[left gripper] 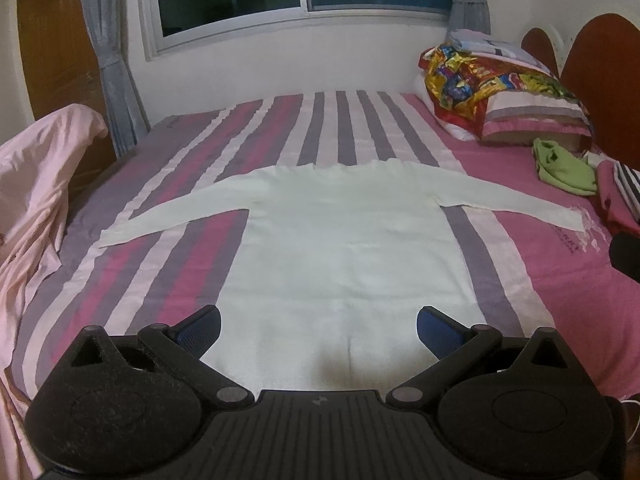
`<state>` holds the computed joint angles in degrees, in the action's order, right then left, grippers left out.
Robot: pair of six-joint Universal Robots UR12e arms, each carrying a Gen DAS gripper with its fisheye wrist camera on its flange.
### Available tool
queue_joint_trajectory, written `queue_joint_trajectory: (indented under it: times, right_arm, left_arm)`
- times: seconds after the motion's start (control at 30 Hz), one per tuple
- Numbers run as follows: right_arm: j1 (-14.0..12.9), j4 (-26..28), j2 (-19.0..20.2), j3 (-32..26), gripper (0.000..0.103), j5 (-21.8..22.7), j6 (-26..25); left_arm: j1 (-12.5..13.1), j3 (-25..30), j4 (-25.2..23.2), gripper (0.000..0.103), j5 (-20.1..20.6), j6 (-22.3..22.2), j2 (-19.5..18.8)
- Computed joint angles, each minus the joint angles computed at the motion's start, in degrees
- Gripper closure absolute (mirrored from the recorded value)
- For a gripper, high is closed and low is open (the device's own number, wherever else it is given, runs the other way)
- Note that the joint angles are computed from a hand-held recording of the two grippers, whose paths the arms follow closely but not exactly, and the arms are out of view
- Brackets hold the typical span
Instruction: Fold small clothes
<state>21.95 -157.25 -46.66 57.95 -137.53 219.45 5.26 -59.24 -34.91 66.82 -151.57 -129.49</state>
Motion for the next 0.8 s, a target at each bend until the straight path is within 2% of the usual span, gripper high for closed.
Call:
queue_joint_trajectory:
  times: [0.2, 0.43, 0.6, 0.8]
  right_arm:
    - [-0.4, 1.9, -0.1, 0.2, 0.0, -0.5, 1.3]
    - [-1.5, 4.9, 0.9, -1.4, 0.0, -0.4, 1.4]
    - [-2.6, 7.3, 2.1, -3.2, 0.0, -0.7, -0.6]
    - [-4.5, 8.7, 3.1, -4.2, 0.0, -0.6, 0.3]
  left_arm:
    - [-0.6, 2.0, -1.0, 0.0, 0.5, -0.2, -1.4]
    - [-1.6, 7.0, -1.8, 0.0, 1.6, -1.5, -4.7]
    - [-2.6, 12.7, -3.4, 0.0, 2.8, -2.8, -8.2]
    - [-4.0, 21.9, -7.0, 0.0, 4.2, -3.9, -13.7]
